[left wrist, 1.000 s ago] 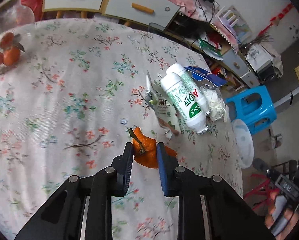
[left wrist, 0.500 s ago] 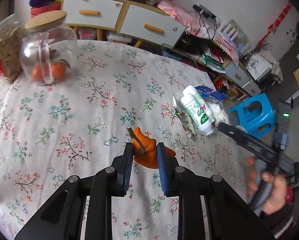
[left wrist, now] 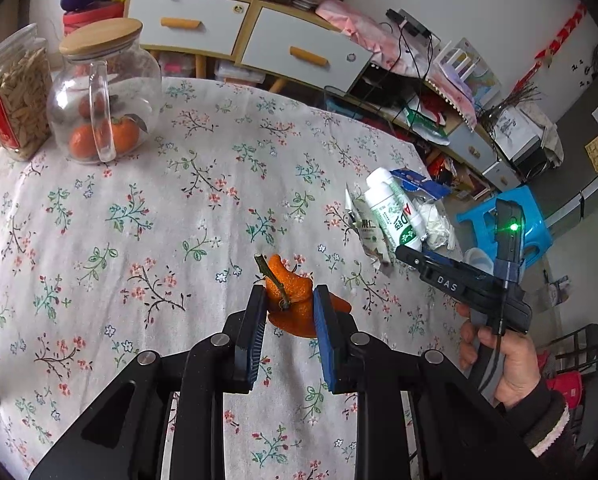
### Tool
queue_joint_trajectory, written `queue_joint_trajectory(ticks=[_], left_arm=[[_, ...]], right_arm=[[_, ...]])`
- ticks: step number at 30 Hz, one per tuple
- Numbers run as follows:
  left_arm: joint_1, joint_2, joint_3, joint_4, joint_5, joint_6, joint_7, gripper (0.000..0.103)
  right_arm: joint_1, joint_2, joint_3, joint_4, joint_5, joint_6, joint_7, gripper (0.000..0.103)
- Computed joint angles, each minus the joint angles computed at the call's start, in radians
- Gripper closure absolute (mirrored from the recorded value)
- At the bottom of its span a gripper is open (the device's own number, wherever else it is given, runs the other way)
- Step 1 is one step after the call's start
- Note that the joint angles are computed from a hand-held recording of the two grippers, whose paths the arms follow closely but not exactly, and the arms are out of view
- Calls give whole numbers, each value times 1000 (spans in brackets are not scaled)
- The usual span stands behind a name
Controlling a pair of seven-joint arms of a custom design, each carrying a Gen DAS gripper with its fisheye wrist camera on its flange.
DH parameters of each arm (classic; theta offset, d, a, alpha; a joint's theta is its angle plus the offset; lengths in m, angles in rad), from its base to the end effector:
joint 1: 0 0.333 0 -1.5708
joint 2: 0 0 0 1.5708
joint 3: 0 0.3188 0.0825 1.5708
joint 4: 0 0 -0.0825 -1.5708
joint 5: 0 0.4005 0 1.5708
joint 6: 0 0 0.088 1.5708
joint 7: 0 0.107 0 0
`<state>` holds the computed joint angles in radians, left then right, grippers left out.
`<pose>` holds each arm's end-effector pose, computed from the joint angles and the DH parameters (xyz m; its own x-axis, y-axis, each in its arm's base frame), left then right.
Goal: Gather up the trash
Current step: 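Grasp a white AD bottle with the right gripper while the left gripper holds the pepper, then drop the pepper into the wastebasket with the left gripper while the right carries the bottle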
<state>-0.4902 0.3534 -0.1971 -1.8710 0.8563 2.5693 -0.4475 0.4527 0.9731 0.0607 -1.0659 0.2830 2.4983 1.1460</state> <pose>0.5173 -0.4280 0.3552 0.5266 -0.7598 0.3812 -0.6233 -0.6501 -0.4347 0.7339 0.3895 0.2807 0.6704 -0.7347 -0.1042 -0.6773 -0.5484 -0.4905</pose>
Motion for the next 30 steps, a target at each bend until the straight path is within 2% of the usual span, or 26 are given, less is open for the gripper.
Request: queue_joint_trajectory(ticks=[6,12,14,15,18,30], left_arm=[[-2,23,-6,28,-25,-15,31,78],[-17,63,-4,86,-41,-41,78,78],[-25,76,-2,108,-44,-50,92,78],[-29,82,0,120,-45,-54,99,78],[-43,101,6,155,-43,-66,113,78],[-95,202,33,329,-31,-86,160,78]], right_arm=[[-10,-78,4,-104,1,13,-54,58],[-27,-182,-2,-220,18,-33,-28,60],[-60,-224,26,-268,56,-43,-59,73],[-68,-238,33,-285,70,-43,-70,73],[-68,-301,25,-370,73,9,-101,73],[-147,-431,34,-507,190,84,-188,75]])
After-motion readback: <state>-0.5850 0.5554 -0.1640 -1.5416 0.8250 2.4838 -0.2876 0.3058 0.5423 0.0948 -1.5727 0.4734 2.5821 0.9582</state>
